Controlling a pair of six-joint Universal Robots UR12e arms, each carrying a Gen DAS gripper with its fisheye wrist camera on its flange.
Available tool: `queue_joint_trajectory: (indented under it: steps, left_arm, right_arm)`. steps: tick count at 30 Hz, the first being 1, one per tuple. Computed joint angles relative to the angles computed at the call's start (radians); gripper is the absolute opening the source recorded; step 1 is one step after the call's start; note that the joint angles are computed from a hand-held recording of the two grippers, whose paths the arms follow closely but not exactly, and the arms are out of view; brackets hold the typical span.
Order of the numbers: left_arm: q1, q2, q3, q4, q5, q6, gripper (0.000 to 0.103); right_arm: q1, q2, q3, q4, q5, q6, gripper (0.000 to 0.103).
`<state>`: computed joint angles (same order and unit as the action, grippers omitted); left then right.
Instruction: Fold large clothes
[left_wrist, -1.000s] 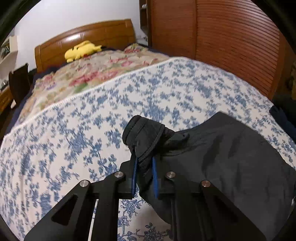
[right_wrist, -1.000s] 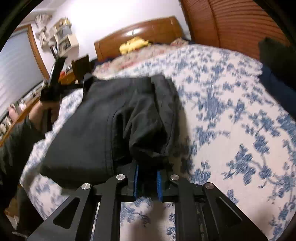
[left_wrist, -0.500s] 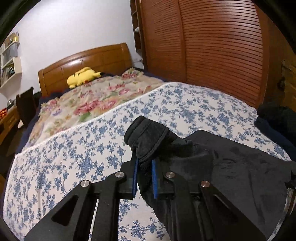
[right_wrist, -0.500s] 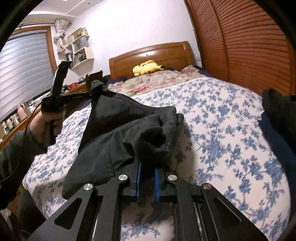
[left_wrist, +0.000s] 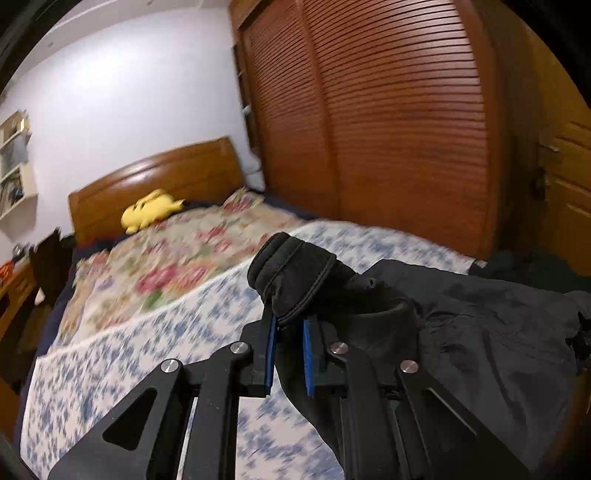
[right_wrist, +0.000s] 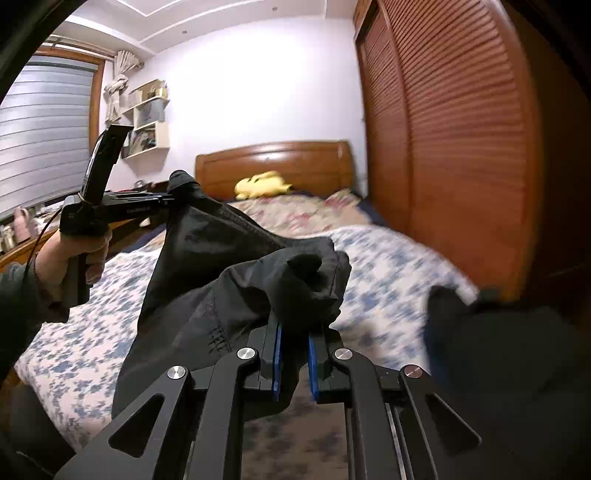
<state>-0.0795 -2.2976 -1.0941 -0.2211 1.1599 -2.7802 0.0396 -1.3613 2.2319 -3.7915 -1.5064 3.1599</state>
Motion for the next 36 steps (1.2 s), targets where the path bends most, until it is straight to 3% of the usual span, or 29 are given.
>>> queue_joint_trajectory:
  steps: [6, 12, 17, 20, 27, 32, 35, 36]
  left_arm:
    - [-0.067, 0.014, 0.043, 0.02, -0.044, -0.014, 0.013]
    - [-0.136, 0.009, 0.064, 0.059, -0.108, -0.052, 0.013]
    - [-0.192, -0.003, 0.076, 0.018, -0.136, -0.058, 0.013]
    - [-0.222, -0.009, 0.076, -0.046, -0.139, 0.005, 0.013]
    - [-0.242, -0.015, 0.06, -0.111, -0.065, 0.066, 0.016]
    - [-0.236, 0.015, 0.018, -0.149, -0.076, 0.116, 0.031]
    - [-0.217, 0.045, -0.033, -0.157, -0.127, 0.135, 0.038]
    - [-0.212, 0.054, -0.049, -0.168, -0.15, 0.146, 0.039]
  right_arm:
    - [-0.089, -0.124, 0.07, -0.017, -0.059, -0.059, 0.011]
    - [-0.212, -0.23, 0.149, -0.014, -0.122, -0.071, 0.011]
    - [-0.3, -0.285, 0.203, 0.024, -0.158, -0.065, 0.011]
    - [-0.353, -0.303, 0.244, 0.041, -0.153, -0.043, 0.011]
    - [-0.381, -0.28, 0.267, 0.122, -0.151, 0.01, 0.013]
    - [-0.378, -0.294, 0.258, 0.166, -0.186, 0.037, 0.019]
    - [-0.35, -0.288, 0.223, 0.213, -0.244, 0.063, 0.03]
    - [-0.34, -0.291, 0.222, 0.212, -0.268, 0.067, 0.04]
